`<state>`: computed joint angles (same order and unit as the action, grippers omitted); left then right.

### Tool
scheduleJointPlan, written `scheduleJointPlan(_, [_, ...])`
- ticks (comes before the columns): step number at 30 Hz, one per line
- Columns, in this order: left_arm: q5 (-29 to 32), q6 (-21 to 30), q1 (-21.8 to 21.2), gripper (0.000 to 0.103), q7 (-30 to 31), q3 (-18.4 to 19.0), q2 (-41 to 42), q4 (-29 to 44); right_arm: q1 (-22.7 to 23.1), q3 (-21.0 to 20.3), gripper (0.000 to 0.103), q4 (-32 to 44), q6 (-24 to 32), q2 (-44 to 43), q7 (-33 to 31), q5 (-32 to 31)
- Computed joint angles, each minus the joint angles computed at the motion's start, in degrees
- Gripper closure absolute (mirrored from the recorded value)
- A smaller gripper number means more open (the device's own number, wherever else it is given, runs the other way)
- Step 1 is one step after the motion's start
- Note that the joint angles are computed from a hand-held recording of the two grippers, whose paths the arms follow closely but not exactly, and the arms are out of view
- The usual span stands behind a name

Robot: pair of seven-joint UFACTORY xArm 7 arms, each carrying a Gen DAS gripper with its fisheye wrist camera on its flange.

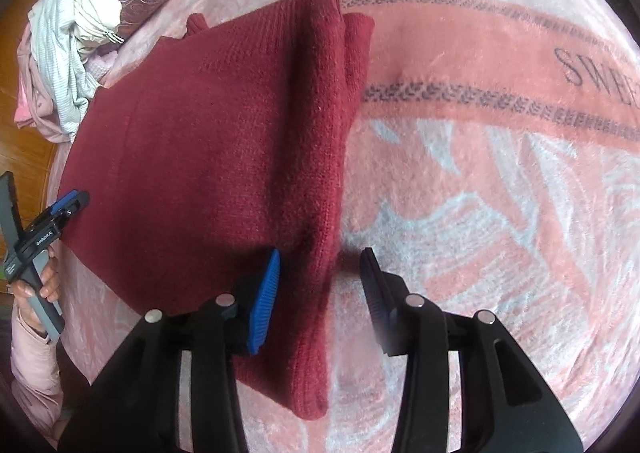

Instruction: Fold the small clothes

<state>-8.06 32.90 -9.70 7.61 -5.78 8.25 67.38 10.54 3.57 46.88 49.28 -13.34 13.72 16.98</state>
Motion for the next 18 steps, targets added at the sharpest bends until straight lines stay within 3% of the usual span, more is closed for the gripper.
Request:
scheduleJointPlan(15, [-0.46, 0.08, 0.02, 0.011, 1.50, -0.27, 1.32, -0.04, 0.88, 1.00, 0.075, 0.56, -2.74, 3.05, 0.05, -0.91])
scheduleJointPlan(18, [-0.03, -0.27, -0.14, 0.011, 1.13, -0.19, 1.26, -0.23, 1.28, 0.54, 0.084, -0.05, -3.82, 2.92, -0.98, 1.69])
